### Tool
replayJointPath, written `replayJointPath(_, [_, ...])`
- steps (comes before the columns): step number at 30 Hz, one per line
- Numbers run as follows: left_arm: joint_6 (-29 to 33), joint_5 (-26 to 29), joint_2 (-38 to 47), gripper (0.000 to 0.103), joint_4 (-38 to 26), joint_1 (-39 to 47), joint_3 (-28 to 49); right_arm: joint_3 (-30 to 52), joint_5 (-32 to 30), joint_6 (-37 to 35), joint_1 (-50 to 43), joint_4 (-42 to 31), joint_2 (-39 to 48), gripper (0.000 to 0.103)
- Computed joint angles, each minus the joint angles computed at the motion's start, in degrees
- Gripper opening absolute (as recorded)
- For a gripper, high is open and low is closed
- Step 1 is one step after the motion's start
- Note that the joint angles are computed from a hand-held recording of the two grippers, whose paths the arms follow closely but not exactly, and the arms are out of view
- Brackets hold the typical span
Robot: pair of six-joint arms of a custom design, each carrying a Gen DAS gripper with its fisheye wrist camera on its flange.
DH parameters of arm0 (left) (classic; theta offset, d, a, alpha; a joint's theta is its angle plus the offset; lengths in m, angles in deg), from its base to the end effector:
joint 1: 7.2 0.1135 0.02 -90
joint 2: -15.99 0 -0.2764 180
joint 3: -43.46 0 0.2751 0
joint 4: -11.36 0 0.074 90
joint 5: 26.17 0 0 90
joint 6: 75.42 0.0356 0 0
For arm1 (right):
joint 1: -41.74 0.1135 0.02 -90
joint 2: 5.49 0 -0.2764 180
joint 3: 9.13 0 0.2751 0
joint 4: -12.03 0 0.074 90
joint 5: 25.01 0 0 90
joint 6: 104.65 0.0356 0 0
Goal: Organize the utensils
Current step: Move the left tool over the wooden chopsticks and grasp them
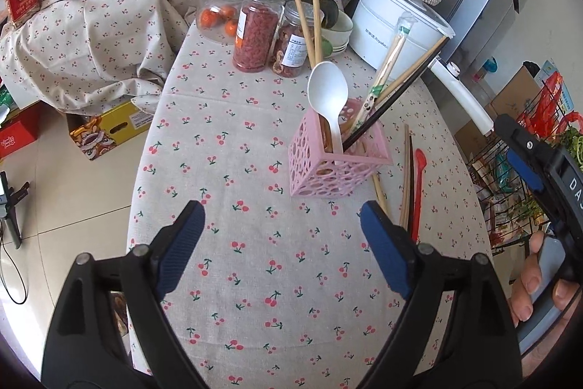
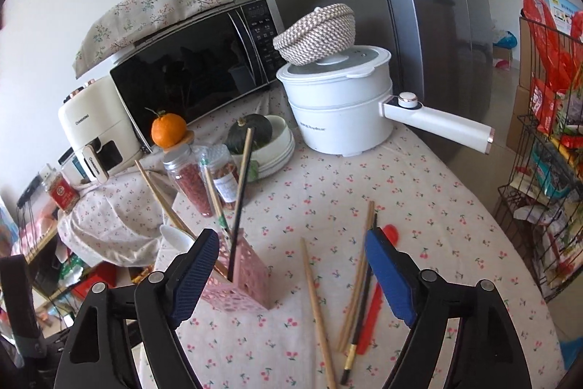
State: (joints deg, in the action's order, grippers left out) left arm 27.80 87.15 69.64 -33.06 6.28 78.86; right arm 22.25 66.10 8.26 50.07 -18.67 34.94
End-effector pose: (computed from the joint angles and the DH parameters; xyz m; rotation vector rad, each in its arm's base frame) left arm 0.1651 0.0251 0.1552 0.1228 2.5643 -0.3709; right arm 0.1639 0.0233 0.1794 0.2994 2.2586 0.2664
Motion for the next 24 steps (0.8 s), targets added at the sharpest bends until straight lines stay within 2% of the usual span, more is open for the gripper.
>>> replayJointPath(6, [-6.0, -6.0, -1.8, 0.092, 1.4, -8.2, -2.4, -0.2, -8.8, -7.6, -12.3, -6.5, 1.9, 0.086])
replayJointPath(12, [-11.8, -13.3, -3.3, 0.092, 3.2, -19.6, -4.4, 2.2, -13.4, -17.0, -19.3, -11.3, 9.2, 0.089])
replayJointPath(19, [-17.8, -18.9, 1.2, 0.092, 5.6, -33.9, -3.7, 4.2, -14.5, -29.6, -29.4, -14.1, 19.4, 0.090])
replayJointPath(24, [-21.2, -22.2, 8.2, 0.092, 9.0, -41.6, -0.5, 6.1, -14.7, -37.7, -39.1, -11.4, 25.2, 0.090])
